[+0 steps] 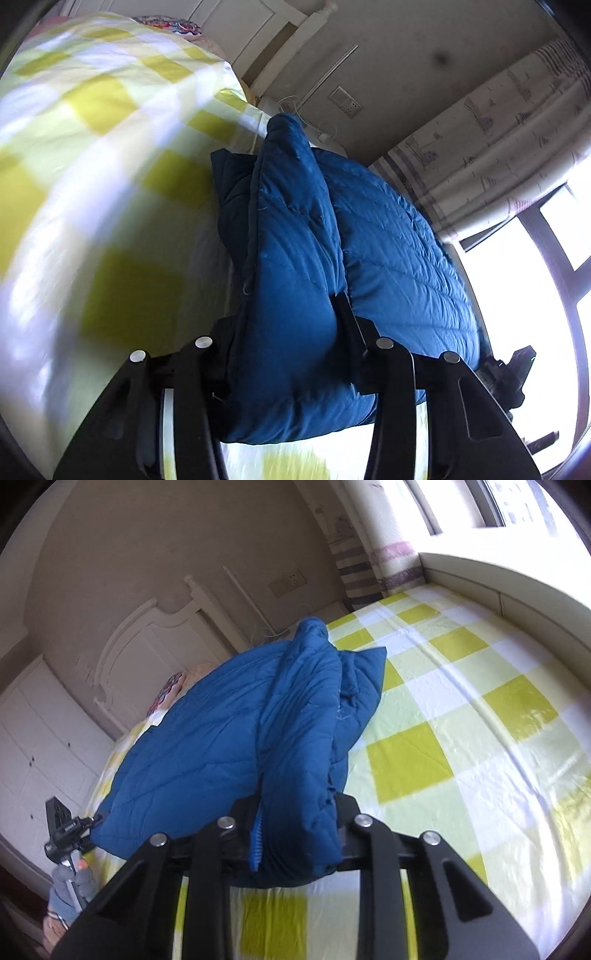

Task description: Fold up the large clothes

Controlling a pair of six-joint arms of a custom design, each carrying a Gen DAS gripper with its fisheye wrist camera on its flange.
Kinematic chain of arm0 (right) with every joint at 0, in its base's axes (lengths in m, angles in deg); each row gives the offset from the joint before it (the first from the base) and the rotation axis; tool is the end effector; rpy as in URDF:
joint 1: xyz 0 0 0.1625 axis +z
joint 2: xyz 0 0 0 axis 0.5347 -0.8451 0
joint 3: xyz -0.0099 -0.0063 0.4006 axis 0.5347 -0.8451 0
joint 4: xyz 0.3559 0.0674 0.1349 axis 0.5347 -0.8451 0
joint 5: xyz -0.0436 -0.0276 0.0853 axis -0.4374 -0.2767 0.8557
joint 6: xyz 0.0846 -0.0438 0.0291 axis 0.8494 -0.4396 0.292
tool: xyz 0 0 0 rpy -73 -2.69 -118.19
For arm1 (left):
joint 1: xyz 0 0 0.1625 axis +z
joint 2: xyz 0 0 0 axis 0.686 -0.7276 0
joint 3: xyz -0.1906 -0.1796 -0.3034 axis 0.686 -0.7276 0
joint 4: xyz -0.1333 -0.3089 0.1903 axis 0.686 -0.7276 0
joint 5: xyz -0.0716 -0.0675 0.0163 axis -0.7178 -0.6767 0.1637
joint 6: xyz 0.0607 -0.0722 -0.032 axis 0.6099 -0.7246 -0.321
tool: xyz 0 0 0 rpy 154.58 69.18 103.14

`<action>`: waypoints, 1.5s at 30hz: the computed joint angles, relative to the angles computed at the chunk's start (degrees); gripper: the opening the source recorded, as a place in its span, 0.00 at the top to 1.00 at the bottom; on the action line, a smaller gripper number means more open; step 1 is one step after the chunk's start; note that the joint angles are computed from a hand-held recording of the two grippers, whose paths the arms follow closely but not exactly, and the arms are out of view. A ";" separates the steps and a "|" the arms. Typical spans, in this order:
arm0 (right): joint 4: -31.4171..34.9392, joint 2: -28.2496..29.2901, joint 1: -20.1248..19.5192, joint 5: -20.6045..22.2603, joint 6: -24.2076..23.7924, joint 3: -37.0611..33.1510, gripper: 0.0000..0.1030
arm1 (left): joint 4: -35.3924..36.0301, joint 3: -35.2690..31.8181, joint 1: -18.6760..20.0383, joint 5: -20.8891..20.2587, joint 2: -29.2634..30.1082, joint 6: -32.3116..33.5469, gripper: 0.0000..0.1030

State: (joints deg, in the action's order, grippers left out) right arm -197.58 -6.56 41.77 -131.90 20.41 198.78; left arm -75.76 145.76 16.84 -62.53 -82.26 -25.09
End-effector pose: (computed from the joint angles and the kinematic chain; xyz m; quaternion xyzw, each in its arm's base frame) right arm 0.0064 -0.4165 0.4055 -0.0863 -0.8416 0.5058 0.1686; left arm -0.2565 -0.7442 0.1349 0.1899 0.9610 -0.2008 0.0116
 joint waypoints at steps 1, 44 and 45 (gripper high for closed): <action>-0.35 -1.38 1.09 -1.28 -1.18 2.05 0.75 | -1.00 4.04 -0.29 0.56 -2.66 0.60 0.61; 13.11 17.15 11.16 -20.32 -7.08 -16.86 0.35 | 9.79 2.11 -8.07 29.65 1.17 4.82 0.04; 12.33 17.29 11.13 -20.30 -7.41 -16.65 0.35 | 9.50 2.17 -7.97 29.55 1.20 5.06 0.04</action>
